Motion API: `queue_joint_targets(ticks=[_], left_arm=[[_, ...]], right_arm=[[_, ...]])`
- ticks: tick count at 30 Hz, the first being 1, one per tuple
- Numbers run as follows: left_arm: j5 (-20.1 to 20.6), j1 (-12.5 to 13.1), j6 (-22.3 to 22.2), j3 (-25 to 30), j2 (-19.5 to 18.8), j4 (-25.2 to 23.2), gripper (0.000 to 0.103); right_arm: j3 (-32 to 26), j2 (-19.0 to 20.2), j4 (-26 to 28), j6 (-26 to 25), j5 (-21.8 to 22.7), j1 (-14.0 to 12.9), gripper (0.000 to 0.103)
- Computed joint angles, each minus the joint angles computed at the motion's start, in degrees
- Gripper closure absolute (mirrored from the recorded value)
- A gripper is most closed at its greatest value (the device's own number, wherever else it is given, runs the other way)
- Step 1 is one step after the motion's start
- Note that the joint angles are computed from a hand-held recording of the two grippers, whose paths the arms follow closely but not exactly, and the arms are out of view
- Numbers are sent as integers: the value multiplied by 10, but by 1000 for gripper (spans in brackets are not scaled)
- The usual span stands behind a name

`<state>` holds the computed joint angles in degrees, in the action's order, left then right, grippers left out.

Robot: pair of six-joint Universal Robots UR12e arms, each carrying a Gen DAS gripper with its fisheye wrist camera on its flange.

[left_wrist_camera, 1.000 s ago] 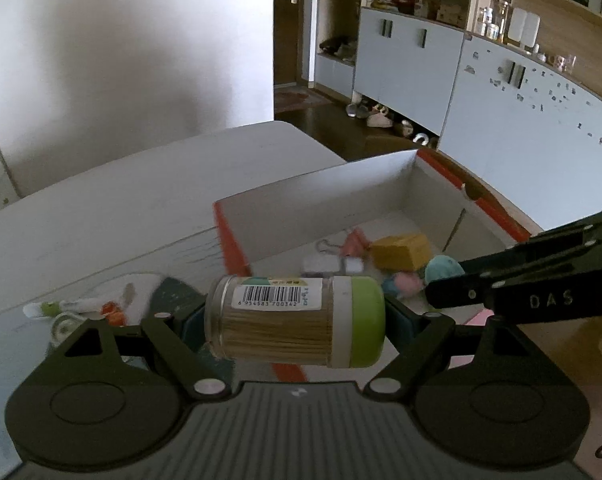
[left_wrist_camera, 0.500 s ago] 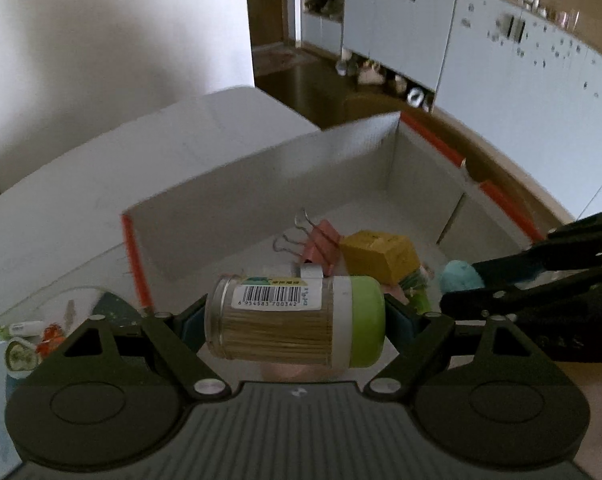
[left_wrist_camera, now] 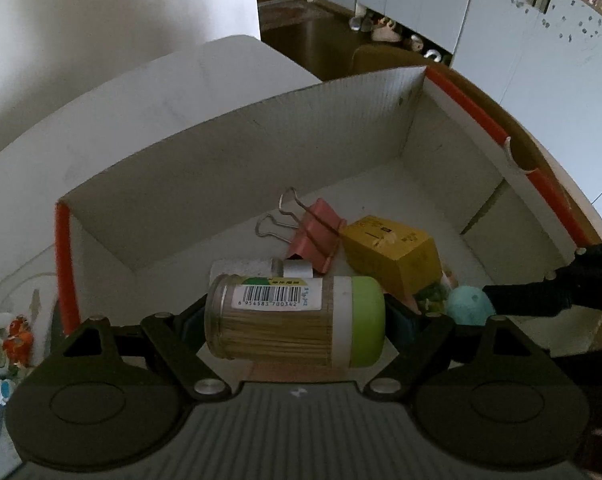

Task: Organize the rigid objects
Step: 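Carry the toothpick jar and teal ball into the red box and open both tools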

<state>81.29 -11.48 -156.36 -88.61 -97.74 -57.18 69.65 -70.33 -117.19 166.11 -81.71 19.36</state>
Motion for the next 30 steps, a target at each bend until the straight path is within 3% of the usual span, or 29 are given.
queue_joint_targets(ticks=[17, 27, 30], left_arm=[[31, -10, -39, 35, -30, -53, 17], [52, -12, -74, 71, -51, -133, 17], [43, -9, -84, 67, -47, -126, 17]], right_arm=[[-6, 13, 16, -1, -12, 2, 72], [5, 5, 13, 2, 0, -1, 63], [8, 2, 12, 7, 7, -4, 62]])
